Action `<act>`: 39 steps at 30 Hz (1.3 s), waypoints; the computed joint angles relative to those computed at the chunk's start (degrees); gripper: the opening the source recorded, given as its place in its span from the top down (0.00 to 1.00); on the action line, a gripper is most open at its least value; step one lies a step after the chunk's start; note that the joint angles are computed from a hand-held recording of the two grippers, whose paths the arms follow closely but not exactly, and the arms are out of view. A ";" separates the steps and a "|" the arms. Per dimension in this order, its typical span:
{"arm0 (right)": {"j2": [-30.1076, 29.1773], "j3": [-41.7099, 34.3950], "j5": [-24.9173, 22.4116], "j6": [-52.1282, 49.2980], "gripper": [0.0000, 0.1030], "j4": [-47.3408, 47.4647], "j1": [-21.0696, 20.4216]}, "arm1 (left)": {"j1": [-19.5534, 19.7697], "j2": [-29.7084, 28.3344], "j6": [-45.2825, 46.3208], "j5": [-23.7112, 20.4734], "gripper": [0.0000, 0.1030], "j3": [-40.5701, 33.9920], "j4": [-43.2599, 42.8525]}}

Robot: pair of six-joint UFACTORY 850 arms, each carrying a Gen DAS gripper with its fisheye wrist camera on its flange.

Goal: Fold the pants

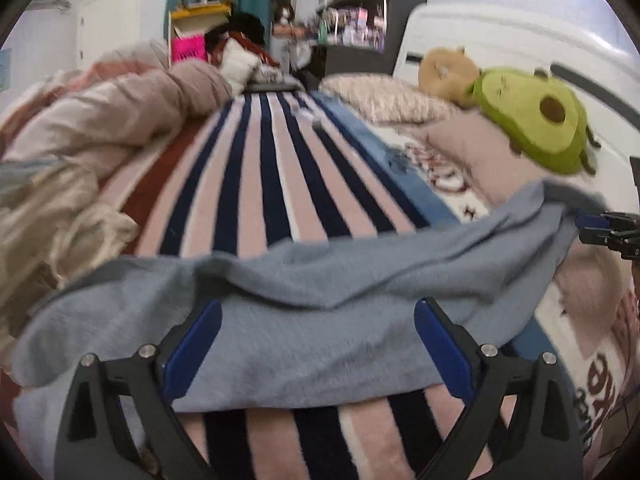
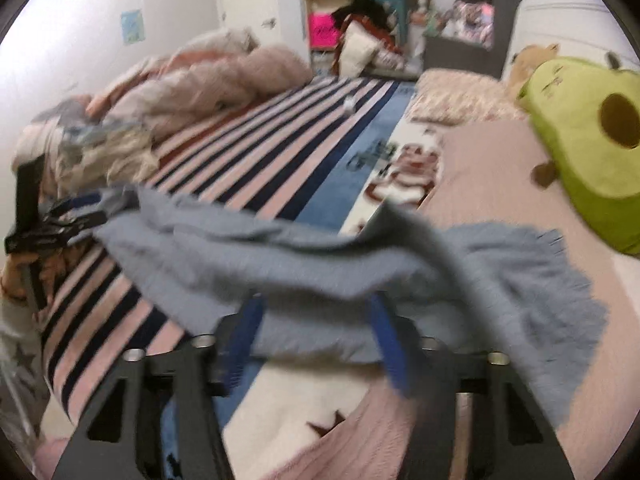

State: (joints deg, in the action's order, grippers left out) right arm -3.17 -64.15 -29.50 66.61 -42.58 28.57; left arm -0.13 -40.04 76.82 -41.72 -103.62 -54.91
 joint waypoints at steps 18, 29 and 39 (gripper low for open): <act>-6.74 -5.47 -7.89 1.07 0.74 -5.18 -7.24 | -4.98 -18.94 -34.15 4.44 0.24 -27.05 29.89; -3.50 -3.12 -19.96 8.41 0.52 -13.51 -5.57 | -4.92 -21.31 -43.47 9.78 0.24 -33.87 33.33; 10.93 9.58 -20.57 26.51 0.30 -14.93 -1.35 | -0.49 -8.79 -18.61 -0.72 0.12 -16.18 5.85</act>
State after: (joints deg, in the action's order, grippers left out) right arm 7.76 -54.57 -50.07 93.13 -57.51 27.23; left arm -0.62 -48.83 58.22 -42.43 -119.80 -49.07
